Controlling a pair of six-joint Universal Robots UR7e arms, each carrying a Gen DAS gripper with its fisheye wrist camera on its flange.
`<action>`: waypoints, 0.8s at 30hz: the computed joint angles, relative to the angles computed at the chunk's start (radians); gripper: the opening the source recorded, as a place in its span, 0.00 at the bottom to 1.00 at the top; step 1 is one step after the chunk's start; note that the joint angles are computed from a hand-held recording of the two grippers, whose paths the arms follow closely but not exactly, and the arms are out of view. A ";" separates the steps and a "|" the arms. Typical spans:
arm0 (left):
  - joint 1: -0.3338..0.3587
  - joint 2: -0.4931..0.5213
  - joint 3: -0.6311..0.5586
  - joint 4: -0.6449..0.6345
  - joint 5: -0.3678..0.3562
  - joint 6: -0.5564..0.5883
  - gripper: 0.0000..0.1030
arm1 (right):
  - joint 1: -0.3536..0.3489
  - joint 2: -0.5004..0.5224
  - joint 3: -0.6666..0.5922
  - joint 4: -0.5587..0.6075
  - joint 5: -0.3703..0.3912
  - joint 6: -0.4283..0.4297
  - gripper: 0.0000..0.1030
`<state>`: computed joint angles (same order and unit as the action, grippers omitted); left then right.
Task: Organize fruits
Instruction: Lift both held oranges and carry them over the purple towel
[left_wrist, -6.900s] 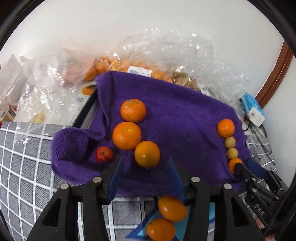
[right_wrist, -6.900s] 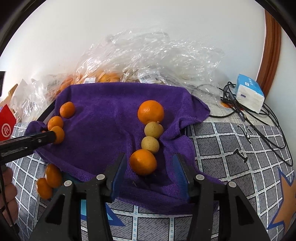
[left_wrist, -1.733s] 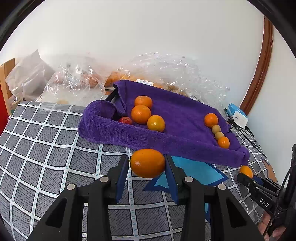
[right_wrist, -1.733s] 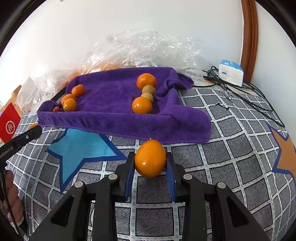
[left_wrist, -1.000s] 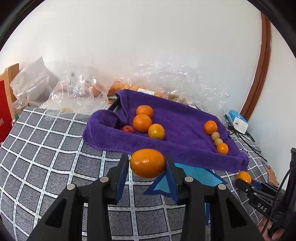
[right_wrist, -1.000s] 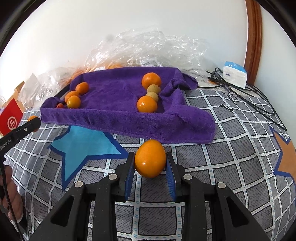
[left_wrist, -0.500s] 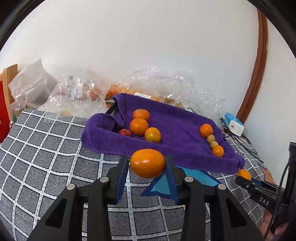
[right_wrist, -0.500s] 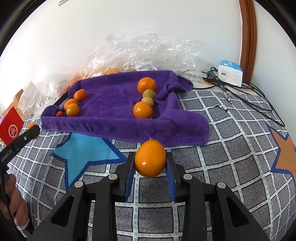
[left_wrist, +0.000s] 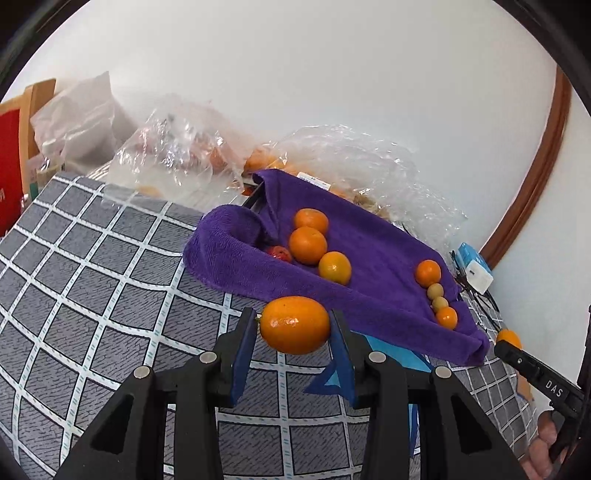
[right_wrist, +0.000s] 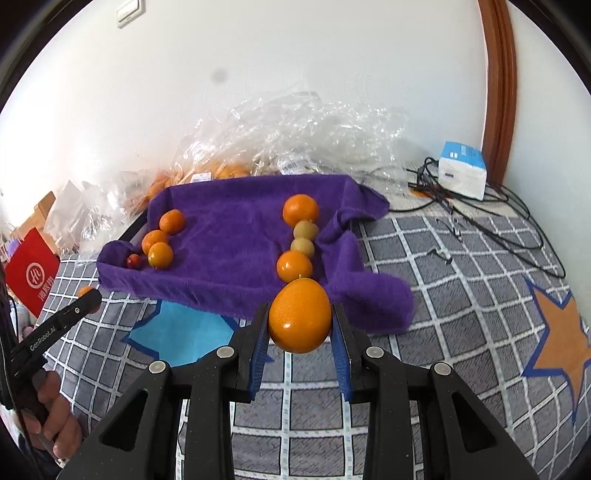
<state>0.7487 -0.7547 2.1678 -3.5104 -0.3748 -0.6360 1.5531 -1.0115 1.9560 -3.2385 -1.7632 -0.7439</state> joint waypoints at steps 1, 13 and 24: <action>0.002 -0.002 0.003 -0.010 -0.006 0.000 0.36 | 0.003 0.002 -0.006 0.003 0.001 0.000 0.31; -0.015 -0.101 0.028 0.154 0.056 -0.104 0.36 | 0.038 0.032 -0.124 0.084 0.016 -0.004 0.31; -0.017 -0.244 -0.006 0.353 0.115 -0.078 0.36 | 0.075 0.151 -0.299 0.196 0.008 0.017 0.31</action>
